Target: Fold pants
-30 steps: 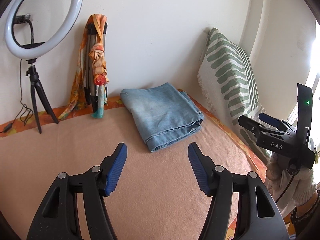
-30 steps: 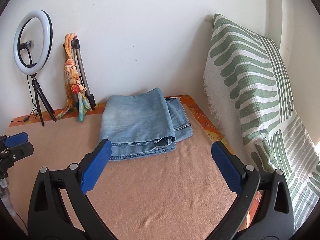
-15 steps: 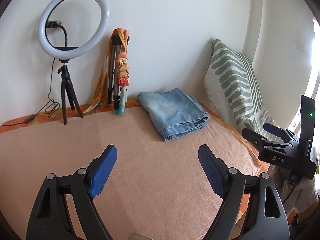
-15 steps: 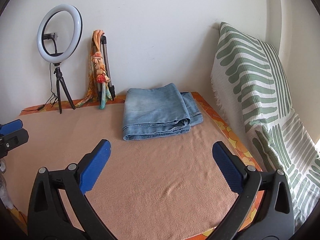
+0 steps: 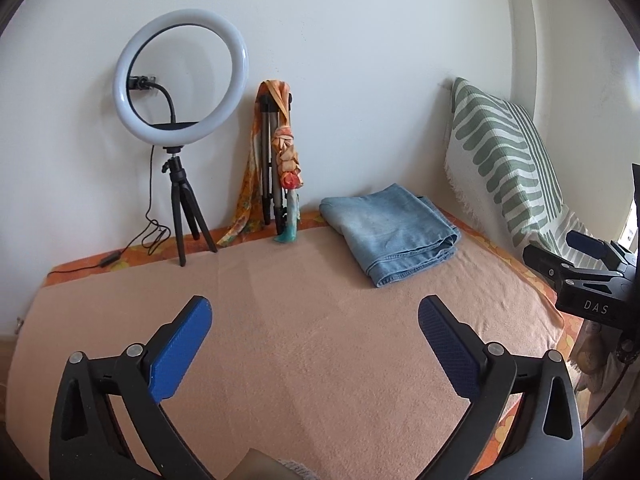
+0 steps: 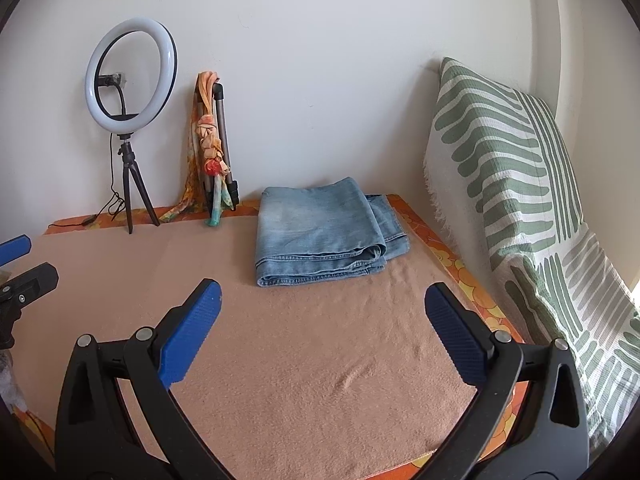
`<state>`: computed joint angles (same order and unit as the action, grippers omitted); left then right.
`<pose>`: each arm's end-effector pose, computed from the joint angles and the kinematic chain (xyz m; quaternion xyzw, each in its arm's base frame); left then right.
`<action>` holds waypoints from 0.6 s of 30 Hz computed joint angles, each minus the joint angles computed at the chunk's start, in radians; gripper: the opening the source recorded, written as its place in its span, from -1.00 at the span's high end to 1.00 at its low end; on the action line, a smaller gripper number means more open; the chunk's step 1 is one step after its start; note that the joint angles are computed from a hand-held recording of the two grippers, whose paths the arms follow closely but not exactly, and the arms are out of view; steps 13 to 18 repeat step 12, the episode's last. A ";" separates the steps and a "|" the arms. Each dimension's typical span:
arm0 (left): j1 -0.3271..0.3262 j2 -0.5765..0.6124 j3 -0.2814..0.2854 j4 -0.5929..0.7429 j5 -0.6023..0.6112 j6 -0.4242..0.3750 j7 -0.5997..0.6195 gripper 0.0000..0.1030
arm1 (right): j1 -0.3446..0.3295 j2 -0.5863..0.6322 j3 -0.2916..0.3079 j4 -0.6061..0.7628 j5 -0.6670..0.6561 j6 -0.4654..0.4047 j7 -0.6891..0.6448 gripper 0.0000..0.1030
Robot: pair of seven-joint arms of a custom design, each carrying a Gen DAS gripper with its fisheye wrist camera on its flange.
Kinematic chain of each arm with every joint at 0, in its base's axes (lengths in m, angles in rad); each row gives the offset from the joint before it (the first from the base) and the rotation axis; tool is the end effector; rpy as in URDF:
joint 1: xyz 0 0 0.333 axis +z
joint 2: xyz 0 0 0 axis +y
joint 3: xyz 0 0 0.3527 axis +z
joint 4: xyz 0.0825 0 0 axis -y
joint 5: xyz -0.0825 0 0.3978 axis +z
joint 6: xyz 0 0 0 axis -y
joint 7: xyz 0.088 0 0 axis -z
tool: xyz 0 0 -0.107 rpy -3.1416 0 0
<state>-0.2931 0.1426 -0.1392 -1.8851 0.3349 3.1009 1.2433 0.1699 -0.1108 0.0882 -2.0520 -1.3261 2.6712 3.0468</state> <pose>0.5892 -0.2955 0.5924 -0.4678 0.7199 -0.4321 0.2759 0.5456 0.1763 0.5828 -0.5366 0.6500 -0.4357 0.3156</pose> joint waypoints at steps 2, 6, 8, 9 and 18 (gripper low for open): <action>-0.007 -0.006 0.008 -0.017 0.024 0.034 -0.001 -0.99 | 0.000 -0.002 0.001 -0.001 -0.007 -0.001 0.015 -1.00; 0.007 -0.013 -0.015 -0.034 0.002 0.043 0.045 -0.99 | 0.000 -0.002 0.000 0.002 -0.004 0.001 0.017 -1.00; 0.026 -0.014 -0.042 -0.036 -0.046 0.031 0.093 -0.99 | 0.000 -0.001 0.000 0.003 0.000 0.005 0.014 -1.00; 0.011 -0.013 -0.026 -0.034 -0.031 0.023 0.083 -0.99 | 0.000 -0.001 0.000 0.003 0.000 0.004 0.013 -1.00; 0.034 -0.014 -0.056 -0.037 -0.089 0.014 0.135 -0.99 | -0.001 0.002 -0.002 0.003 0.008 0.008 0.004 -1.00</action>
